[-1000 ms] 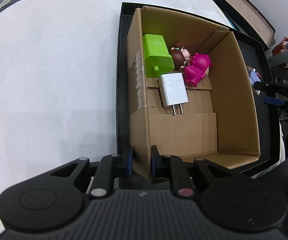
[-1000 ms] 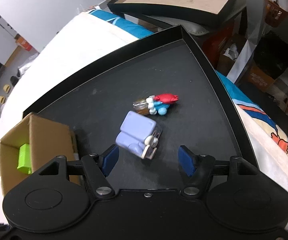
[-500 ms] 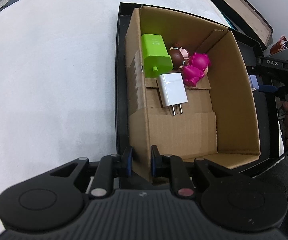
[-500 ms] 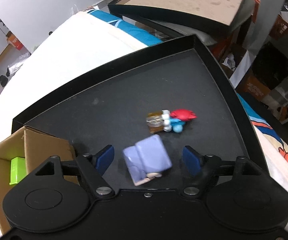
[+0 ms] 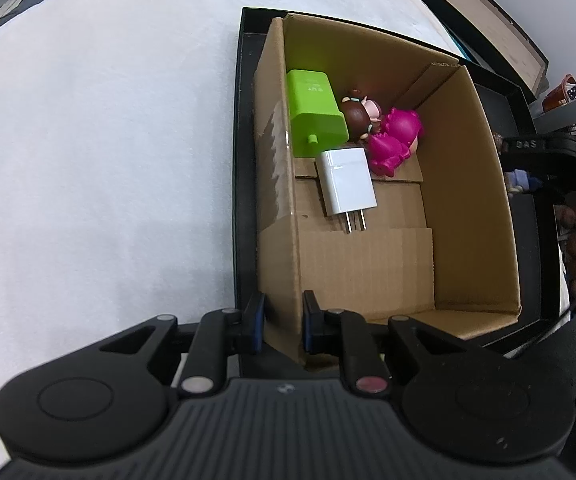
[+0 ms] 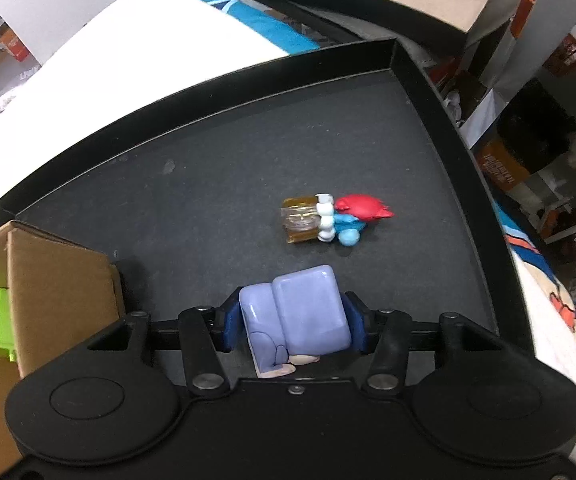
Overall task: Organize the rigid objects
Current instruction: 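Close the right gripper on the lavender charger and lift it, then carry the lavender charger toward the cardboard box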
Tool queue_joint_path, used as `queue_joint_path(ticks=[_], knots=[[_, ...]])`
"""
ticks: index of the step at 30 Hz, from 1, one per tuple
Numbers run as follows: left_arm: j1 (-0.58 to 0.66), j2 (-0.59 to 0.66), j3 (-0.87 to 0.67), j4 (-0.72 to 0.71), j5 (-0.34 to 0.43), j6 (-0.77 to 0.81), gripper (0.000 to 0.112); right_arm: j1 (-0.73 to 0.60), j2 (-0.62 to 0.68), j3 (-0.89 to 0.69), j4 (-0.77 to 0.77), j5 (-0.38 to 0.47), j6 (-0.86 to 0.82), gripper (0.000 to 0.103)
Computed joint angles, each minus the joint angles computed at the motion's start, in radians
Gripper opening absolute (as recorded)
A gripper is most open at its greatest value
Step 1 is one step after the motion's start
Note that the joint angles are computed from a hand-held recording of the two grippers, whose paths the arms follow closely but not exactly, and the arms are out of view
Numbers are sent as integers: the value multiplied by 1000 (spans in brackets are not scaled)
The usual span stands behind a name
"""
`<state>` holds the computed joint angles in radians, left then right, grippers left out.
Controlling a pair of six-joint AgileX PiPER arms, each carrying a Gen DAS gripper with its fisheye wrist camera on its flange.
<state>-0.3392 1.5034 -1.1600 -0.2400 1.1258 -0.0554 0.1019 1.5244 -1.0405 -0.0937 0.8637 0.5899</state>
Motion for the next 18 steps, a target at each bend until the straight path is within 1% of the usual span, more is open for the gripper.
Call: queue_joint_path(ticks=[4,8,13,18], knots=[[1,-5,5,0,-4,0,16,-10,-53,20,37,5,-35,49],[3,-6,3,1,0,-4,16,0,-114,41,43,22,-28,49],[-11,-7,0,16,-3,-16,16,-9,-179,55,82,33,-80,49],[-20,0,-4,27,3,-31,16,-11,-243,34,93,83,-108,49]])
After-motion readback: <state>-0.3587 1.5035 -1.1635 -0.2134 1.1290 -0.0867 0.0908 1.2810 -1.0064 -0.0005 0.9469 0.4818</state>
